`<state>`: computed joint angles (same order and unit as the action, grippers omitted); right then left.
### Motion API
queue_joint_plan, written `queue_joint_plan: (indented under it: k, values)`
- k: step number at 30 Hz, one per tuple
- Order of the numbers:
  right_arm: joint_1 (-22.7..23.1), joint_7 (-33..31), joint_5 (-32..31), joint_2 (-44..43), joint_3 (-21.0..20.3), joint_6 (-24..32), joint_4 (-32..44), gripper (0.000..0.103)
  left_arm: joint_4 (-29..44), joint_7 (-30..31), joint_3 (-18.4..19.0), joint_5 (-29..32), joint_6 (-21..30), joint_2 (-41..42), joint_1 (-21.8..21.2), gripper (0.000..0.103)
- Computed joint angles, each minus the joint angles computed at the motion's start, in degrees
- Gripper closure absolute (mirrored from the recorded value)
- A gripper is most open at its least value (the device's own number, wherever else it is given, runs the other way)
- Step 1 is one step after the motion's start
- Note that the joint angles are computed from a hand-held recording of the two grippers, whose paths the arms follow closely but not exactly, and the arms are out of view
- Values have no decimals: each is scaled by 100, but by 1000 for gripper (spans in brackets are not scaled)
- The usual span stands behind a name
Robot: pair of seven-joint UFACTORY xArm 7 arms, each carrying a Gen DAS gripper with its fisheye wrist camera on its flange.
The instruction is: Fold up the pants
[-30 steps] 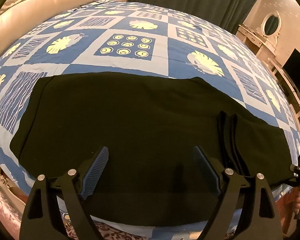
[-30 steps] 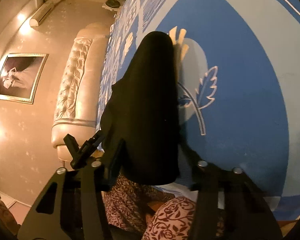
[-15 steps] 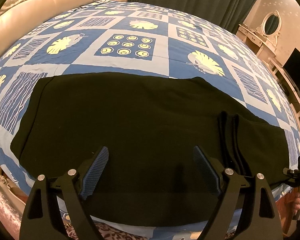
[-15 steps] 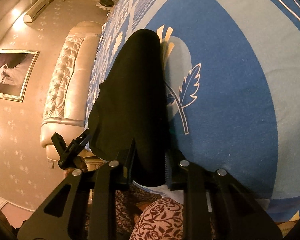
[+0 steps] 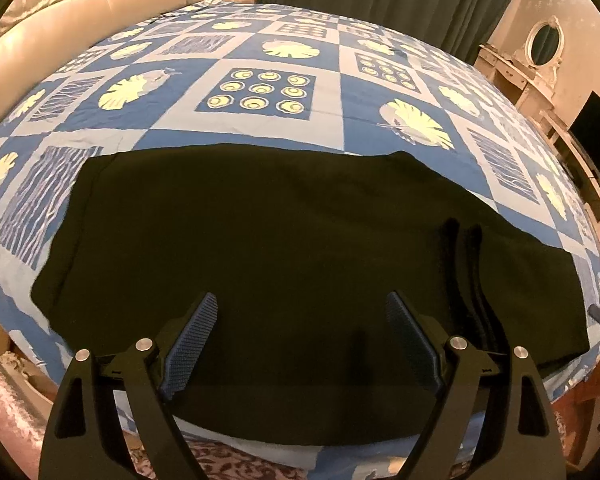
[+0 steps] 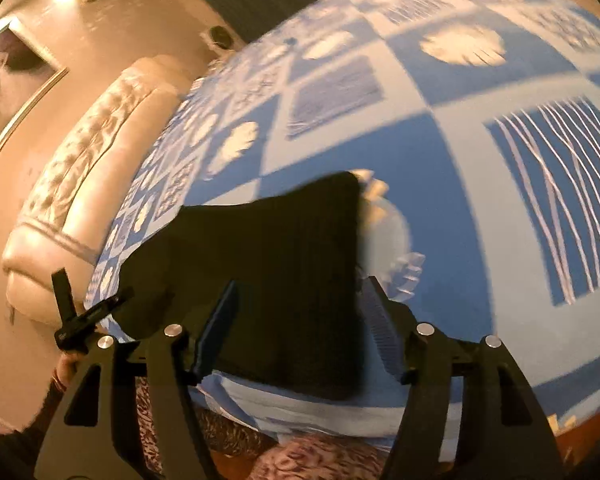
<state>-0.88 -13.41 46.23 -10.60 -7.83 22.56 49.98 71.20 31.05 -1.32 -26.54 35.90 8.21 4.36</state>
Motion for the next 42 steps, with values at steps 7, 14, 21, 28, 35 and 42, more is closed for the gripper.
queue_joint_plan:
  k: [7, 14, 21, 28, 35, 42]
  values:
    - [5, 552, -1159, 360, 400, 92, 286, 33, 321, -16, 146, 239, 225, 106, 193, 18]
    - [53, 797, -1460, 404, 440, 54, 276, 28, 2000, 613, 211, -572, 1574, 1141, 1201, 18]
    - [82, 806, -1440, 460, 453, 27, 304, 27, 4585, 151, -36, -412, 3435, 3000, 1959, 18]
    - [9, 1433, -2283, 490, 587, -62, 309, 27, 5160, -120, -378, -536, 3418, 3526, 2285, 18]
    - [-45, 2085, -3431, 555, 687, 28, 389, 23, 5643, -327, -788, -1158, 4306, 3899, 2553, 18]
    - [1, 2184, -3912, 549, 723, 49, 424, 22, 5650, -263, -779, -1241, 4181, 3981, 2510, 18]
